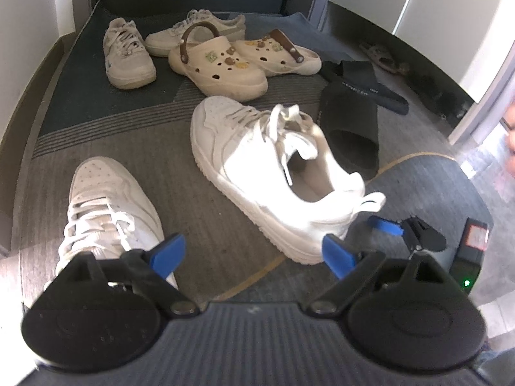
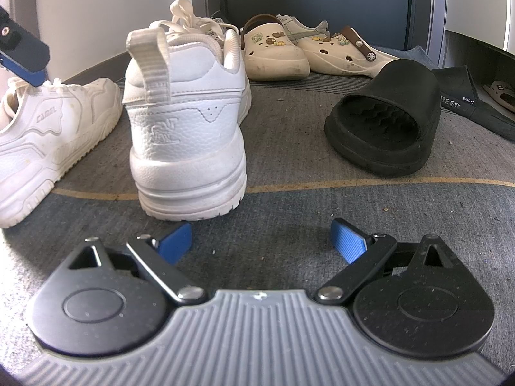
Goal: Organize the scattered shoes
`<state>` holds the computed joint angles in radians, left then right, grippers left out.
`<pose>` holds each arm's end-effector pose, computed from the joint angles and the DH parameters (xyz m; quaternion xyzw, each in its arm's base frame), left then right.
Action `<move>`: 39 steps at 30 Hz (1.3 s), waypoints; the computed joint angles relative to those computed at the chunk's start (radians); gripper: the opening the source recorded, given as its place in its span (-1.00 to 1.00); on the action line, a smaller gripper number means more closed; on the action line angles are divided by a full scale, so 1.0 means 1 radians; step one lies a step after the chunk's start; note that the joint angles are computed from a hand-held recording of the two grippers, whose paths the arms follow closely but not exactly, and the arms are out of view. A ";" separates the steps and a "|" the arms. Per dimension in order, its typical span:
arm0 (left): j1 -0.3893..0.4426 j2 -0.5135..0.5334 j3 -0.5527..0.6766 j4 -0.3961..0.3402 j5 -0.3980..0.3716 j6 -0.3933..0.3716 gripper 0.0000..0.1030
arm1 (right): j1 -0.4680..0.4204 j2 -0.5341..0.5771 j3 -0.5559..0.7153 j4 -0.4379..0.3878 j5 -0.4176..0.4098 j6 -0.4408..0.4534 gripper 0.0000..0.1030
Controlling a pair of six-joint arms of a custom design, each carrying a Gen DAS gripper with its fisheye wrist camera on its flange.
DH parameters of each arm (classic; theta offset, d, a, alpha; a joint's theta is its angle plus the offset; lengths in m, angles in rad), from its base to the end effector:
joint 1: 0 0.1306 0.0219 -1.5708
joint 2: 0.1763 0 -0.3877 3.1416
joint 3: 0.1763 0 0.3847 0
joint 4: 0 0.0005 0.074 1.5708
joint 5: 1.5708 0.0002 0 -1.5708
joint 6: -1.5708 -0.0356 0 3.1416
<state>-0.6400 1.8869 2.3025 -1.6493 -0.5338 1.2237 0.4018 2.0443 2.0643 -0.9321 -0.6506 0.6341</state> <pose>0.4850 -0.3391 0.5287 -0.3160 0.8980 0.0252 0.3052 0.6393 0.2945 0.3659 -0.5337 0.7279 0.2649 0.3394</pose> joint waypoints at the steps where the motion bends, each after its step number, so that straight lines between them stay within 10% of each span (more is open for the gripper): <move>1: -0.001 -0.003 -0.002 0.000 -0.004 0.001 0.82 | 0.000 0.000 0.000 0.000 0.000 0.000 0.85; 39: 0.000 -0.029 -0.041 0.029 -0.019 0.024 0.82 | -0.002 0.016 0.025 -0.006 0.020 -0.012 1.00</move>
<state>-0.6400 1.8582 2.2619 -1.6201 -0.5531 1.2477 0.3998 2.0599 2.0892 -0.9382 -0.6311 0.6220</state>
